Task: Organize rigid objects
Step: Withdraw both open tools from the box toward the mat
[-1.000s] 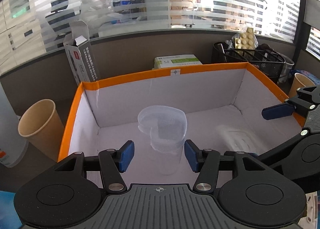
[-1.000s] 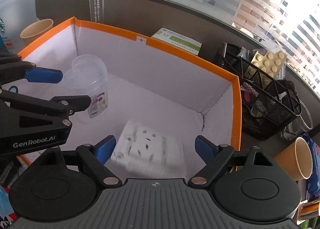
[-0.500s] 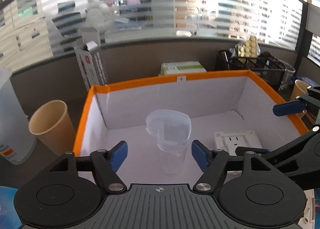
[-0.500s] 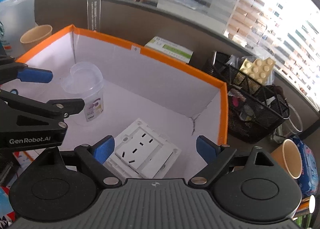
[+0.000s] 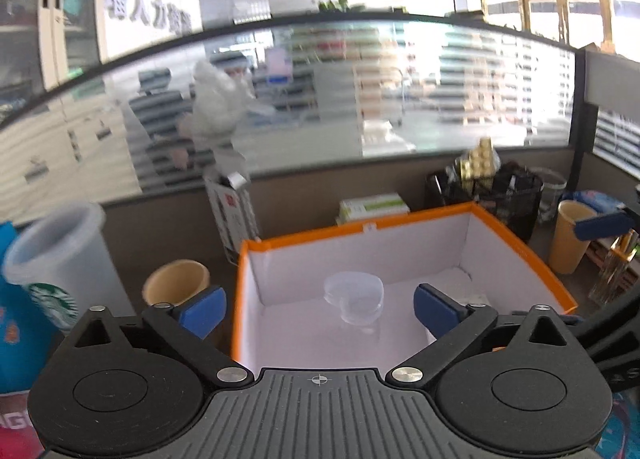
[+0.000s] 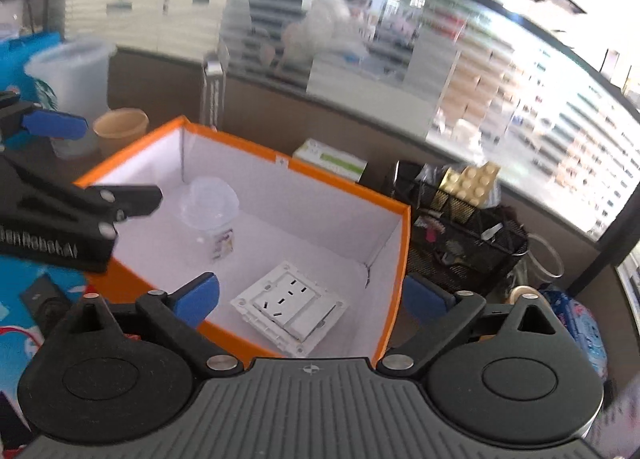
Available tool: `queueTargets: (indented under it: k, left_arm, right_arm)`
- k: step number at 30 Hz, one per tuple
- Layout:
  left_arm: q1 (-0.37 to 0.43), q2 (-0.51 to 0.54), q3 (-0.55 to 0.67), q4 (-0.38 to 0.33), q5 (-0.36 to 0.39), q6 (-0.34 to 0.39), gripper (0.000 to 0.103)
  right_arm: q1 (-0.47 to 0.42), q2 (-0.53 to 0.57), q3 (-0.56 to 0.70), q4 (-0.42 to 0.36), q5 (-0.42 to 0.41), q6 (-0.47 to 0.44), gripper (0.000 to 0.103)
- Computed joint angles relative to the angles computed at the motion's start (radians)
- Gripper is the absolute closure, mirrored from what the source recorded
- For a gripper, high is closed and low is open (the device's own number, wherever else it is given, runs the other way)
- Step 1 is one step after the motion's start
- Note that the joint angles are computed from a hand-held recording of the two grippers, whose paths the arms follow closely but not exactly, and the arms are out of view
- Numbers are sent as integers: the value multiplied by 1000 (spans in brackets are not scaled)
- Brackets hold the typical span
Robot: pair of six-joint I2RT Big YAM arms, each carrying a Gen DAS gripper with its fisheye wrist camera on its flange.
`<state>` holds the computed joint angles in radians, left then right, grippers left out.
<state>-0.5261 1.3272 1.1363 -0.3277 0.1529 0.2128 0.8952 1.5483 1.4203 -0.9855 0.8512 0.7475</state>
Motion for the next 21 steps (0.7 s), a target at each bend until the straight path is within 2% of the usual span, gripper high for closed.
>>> queueTargets:
  k: [6,9,14,19,21]
  left_arm:
    - [62,-95,-86,45,45,-4,0]
    - [90,-115,-136,68,62,9,0]
    - [124,-73,-177,49,77,16,0]
    - [151,-23,-201,24,84,8,0]
    - [158,-21,-219,34,82,2,0]
  right_arm:
    - [111,-76,-81,29,114,77,0]
    - [160,-111,-144,35,152,152,0]
    - [193,-125,-252,67,140,268,0]
    - [193,-125,-362,200,83,261,0]
    - [200,-125,-387,233,69,277,0]
